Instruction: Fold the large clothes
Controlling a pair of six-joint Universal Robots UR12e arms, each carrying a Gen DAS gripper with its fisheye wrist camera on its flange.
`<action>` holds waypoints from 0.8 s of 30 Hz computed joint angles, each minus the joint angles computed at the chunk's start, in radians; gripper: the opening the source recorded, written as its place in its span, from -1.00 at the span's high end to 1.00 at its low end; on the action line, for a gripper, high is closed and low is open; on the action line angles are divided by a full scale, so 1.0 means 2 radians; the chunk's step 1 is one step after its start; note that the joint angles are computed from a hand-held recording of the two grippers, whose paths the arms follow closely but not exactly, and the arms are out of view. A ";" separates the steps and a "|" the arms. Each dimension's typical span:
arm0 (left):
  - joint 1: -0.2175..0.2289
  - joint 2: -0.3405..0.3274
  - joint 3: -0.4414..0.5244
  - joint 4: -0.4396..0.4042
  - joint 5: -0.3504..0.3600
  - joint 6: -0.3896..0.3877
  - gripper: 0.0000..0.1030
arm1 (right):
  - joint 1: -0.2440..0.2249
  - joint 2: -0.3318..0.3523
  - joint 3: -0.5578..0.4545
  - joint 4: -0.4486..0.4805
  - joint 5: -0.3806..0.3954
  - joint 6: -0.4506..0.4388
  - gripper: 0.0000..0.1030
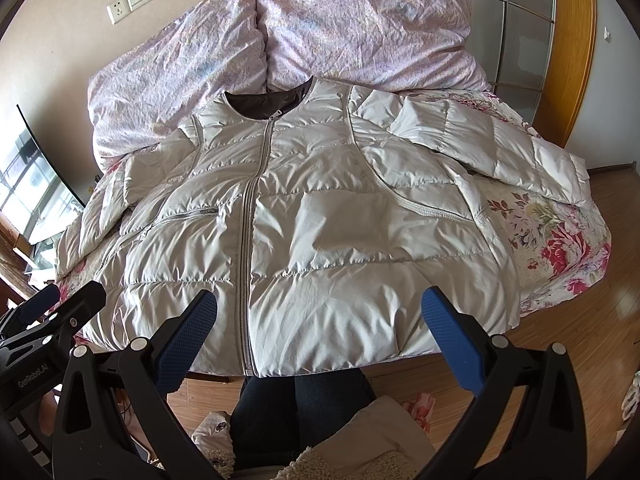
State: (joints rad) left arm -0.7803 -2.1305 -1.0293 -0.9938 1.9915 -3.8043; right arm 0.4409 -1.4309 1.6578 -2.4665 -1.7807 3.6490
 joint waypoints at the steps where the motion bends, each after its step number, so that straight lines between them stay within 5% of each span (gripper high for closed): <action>1: 0.000 -0.001 0.002 0.000 0.000 0.000 -0.96 | 0.000 0.000 0.000 0.000 0.000 0.000 -0.97; 24: 0.002 -0.002 0.005 -0.003 0.000 0.001 -0.96 | -0.001 0.001 -0.001 -0.001 0.001 0.001 -0.97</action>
State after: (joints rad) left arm -0.7767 -2.1355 -1.0202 -0.9995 1.9914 -3.8028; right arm 0.4385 -1.4292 1.6564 -2.4694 -1.7778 3.6504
